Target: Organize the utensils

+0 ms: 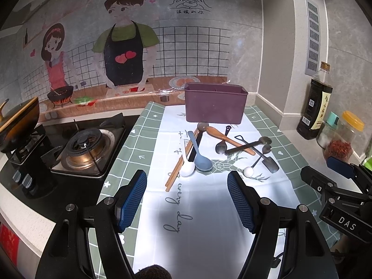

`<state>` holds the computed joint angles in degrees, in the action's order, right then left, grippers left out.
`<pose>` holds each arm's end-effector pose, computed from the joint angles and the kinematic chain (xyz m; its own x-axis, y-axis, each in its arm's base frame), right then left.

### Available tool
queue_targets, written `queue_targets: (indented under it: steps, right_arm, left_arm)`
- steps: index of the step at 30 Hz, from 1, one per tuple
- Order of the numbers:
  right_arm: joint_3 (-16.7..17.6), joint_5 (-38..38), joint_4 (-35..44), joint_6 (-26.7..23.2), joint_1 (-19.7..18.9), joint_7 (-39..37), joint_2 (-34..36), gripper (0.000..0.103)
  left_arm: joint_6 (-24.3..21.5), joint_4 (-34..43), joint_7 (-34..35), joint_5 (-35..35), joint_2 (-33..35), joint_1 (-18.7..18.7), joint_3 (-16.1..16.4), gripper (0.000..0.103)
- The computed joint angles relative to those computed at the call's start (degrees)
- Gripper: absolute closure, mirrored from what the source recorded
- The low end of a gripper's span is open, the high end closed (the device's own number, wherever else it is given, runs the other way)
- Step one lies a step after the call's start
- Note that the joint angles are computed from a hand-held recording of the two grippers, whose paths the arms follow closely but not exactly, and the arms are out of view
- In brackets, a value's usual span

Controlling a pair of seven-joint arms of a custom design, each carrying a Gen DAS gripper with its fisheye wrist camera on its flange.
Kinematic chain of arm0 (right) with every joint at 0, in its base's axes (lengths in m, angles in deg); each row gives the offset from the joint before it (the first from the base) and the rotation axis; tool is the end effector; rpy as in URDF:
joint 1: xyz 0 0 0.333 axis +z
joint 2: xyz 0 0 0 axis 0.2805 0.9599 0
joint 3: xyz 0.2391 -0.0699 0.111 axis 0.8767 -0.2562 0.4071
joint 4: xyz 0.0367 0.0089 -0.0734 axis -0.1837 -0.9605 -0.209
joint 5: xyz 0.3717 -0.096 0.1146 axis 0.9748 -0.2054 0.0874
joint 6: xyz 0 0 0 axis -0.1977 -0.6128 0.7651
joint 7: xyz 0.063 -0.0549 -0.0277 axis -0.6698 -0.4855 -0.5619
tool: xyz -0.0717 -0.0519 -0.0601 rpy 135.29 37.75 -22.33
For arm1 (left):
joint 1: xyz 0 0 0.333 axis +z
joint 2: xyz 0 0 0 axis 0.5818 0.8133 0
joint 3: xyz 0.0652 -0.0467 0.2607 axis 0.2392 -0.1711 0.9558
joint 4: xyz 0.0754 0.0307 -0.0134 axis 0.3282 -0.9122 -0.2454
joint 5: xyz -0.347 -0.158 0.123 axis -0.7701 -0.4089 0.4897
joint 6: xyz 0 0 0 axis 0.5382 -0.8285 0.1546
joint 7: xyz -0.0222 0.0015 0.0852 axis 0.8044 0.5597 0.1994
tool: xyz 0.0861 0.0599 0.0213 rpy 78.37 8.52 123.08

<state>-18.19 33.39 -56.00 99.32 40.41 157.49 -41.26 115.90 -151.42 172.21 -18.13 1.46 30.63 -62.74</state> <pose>0.6776 0.2645 0.5587 -0.0004 -0.9976 -0.0698 -0.5490 0.0585 -0.8338 0.6909 -0.1290 0.5889 -0.1441 -0.9896 -0.0022 -0.5412 0.0807 -0.8370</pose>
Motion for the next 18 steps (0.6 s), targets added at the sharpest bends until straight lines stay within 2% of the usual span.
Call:
queue_targets:
  steps: [18]
  right_arm:
    - [-0.2, 0.6, 1.4, -0.5, -0.1, -0.4, 1.1, 0.031]
  left_arm:
    - [0.4, -0.4, -0.7, 0.7, 0.1, -0.3, 0.2, 0.031]
